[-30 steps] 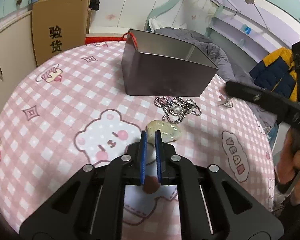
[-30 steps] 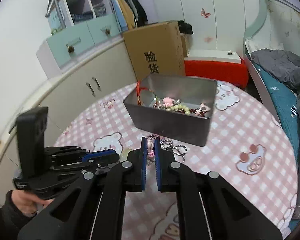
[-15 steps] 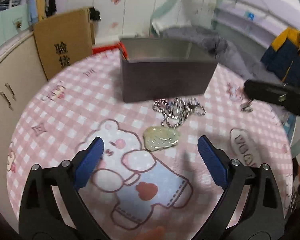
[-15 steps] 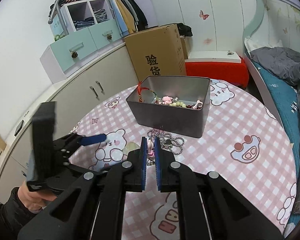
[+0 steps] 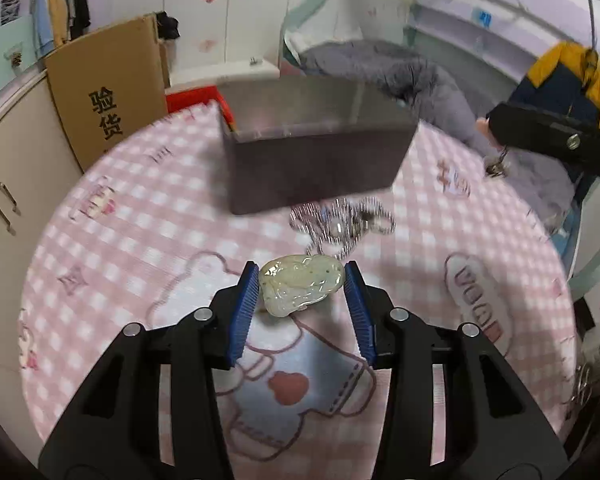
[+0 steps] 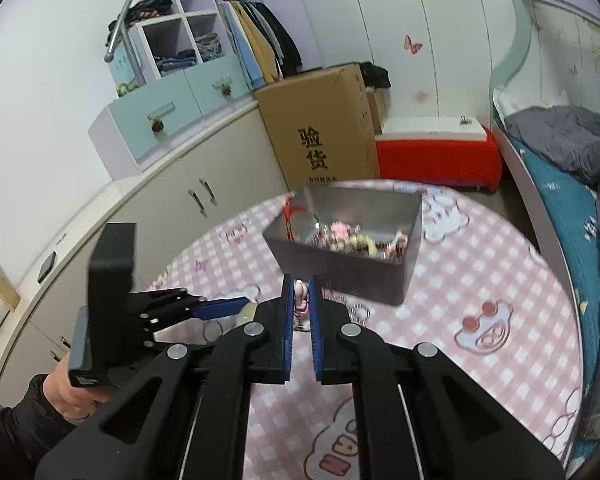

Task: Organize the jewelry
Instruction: 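Carry the jade pendant and keychain over the grey box and open both grippers, then grasp the silver chain necklace with the right gripper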

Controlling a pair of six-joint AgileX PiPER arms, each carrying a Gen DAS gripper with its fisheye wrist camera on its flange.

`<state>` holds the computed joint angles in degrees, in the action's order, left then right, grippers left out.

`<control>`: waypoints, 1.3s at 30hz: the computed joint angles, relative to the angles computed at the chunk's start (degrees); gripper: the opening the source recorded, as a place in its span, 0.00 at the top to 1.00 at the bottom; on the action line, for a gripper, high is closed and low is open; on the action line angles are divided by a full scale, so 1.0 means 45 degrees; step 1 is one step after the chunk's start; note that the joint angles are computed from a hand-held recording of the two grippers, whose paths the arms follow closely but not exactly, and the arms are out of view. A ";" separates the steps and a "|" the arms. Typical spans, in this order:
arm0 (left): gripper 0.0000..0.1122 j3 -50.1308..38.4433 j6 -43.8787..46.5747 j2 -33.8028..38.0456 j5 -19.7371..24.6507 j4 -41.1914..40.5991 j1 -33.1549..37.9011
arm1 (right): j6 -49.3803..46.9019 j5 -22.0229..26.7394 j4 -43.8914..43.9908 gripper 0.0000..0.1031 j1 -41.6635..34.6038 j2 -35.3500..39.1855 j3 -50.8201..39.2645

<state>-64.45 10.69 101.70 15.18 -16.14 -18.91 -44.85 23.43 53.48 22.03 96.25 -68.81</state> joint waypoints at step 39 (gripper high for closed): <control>0.18 -0.1786 -0.8477 -0.1772 0.0527 0.8382 -0.0129 | 0.6501 -0.0941 -0.3813 0.07 -0.1337 -0.0327 -0.1364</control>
